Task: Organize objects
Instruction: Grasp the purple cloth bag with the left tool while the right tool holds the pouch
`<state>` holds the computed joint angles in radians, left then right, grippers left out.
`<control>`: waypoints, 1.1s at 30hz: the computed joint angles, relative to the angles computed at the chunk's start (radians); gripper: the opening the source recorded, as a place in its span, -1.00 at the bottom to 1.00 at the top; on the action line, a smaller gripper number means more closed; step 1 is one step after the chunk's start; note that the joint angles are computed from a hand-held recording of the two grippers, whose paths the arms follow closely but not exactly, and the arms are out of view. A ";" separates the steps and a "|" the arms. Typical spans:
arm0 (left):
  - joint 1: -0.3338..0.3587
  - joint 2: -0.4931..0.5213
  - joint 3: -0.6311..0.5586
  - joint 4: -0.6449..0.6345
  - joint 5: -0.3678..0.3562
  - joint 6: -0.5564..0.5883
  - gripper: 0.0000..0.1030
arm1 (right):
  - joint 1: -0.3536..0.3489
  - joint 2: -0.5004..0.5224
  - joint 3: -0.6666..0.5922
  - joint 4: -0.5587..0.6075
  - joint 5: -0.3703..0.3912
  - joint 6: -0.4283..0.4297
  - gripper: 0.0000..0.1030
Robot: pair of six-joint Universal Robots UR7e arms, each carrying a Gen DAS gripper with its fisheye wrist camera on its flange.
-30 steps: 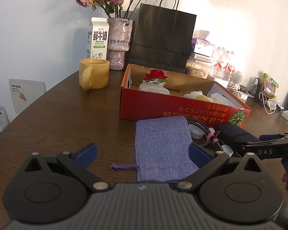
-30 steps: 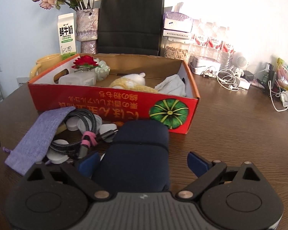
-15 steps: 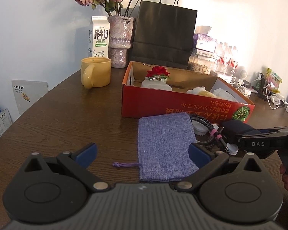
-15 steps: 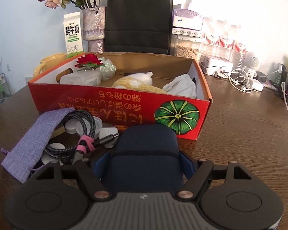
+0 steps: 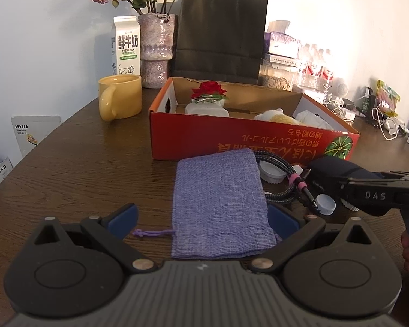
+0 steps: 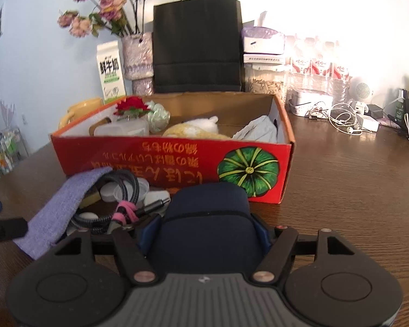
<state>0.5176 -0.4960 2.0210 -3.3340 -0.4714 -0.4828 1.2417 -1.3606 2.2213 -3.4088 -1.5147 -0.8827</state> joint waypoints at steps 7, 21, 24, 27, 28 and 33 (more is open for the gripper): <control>0.006 0.017 -0.027 0.011 -0.017 0.017 1.00 | -0.010 -0.004 0.010 -0.016 0.029 -0.005 0.29; 0.054 0.013 -0.072 -0.007 -0.092 0.065 1.00 | -0.055 -0.038 0.064 -0.116 0.161 0.009 0.29; 0.063 0.021 -0.094 0.023 -0.088 0.060 1.00 | -0.057 -0.040 0.067 -0.117 0.168 0.004 0.29; 0.079 0.024 -0.107 0.066 -0.093 0.038 1.00 | -0.058 -0.042 0.070 -0.118 0.170 0.002 0.29; 0.084 0.026 -0.110 0.080 -0.090 0.026 1.00 | -0.059 -0.041 0.070 -0.118 0.171 0.002 0.29; 0.096 0.031 -0.102 0.030 -0.110 0.046 1.00 | -0.060 -0.043 0.074 -0.115 0.176 -0.003 0.29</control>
